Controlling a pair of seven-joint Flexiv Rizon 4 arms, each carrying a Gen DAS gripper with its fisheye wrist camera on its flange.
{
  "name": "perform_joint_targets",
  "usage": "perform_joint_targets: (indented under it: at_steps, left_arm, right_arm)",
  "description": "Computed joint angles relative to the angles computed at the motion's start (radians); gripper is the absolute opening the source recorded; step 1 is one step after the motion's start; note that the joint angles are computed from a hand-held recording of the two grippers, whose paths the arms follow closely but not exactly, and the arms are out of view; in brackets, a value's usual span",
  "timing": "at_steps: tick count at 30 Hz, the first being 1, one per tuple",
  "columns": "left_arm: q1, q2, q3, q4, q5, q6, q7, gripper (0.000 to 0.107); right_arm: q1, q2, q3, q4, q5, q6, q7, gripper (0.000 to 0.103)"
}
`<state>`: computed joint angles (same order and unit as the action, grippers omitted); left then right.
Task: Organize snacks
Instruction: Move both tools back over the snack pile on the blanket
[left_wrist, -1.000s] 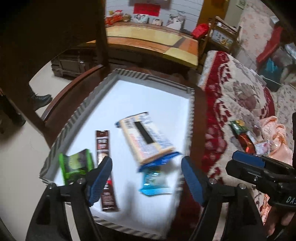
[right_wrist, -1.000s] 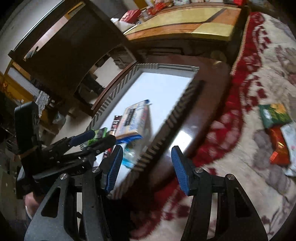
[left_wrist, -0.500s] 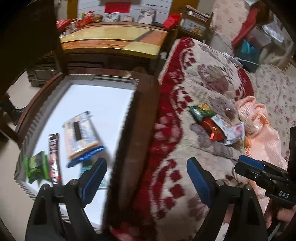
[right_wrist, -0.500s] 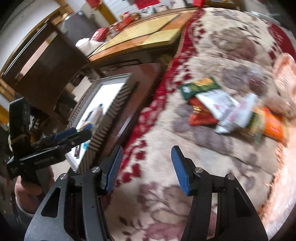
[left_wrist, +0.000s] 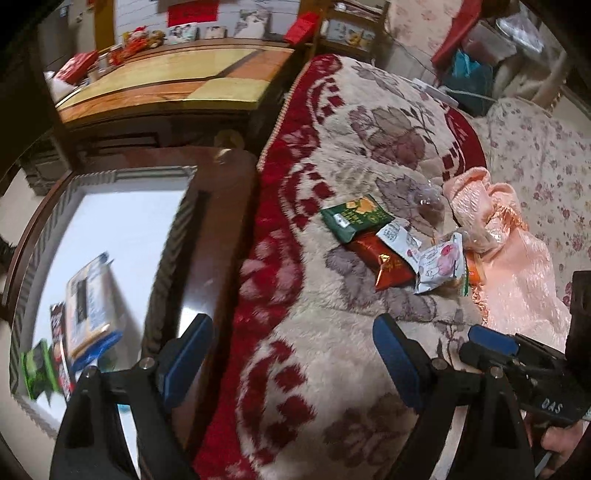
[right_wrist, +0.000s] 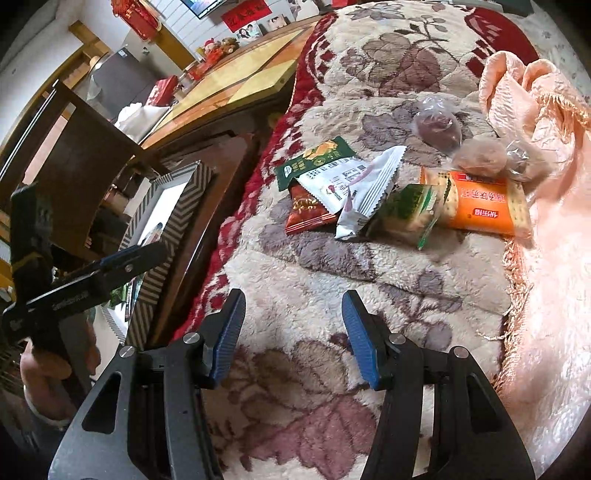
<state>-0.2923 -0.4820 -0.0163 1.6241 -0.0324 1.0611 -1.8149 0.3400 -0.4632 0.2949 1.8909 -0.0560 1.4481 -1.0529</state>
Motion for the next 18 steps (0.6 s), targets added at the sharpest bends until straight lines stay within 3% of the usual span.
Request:
perform_joint_targets:
  at_steps: [10,18]
  left_arm:
    - [0.006,-0.221,-0.039,-0.332,-0.023,-0.158,0.166,0.090]
    - [-0.017,-0.410,-0.019,-0.638,0.001,-0.343,0.335,0.089]
  right_arm:
    - [-0.065,-0.024,0.061,-0.009,0.060,0.005,-0.052,0.054]
    - [-0.153,-0.043,0.142,-0.030,0.155,-0.001,-0.124,0.054]
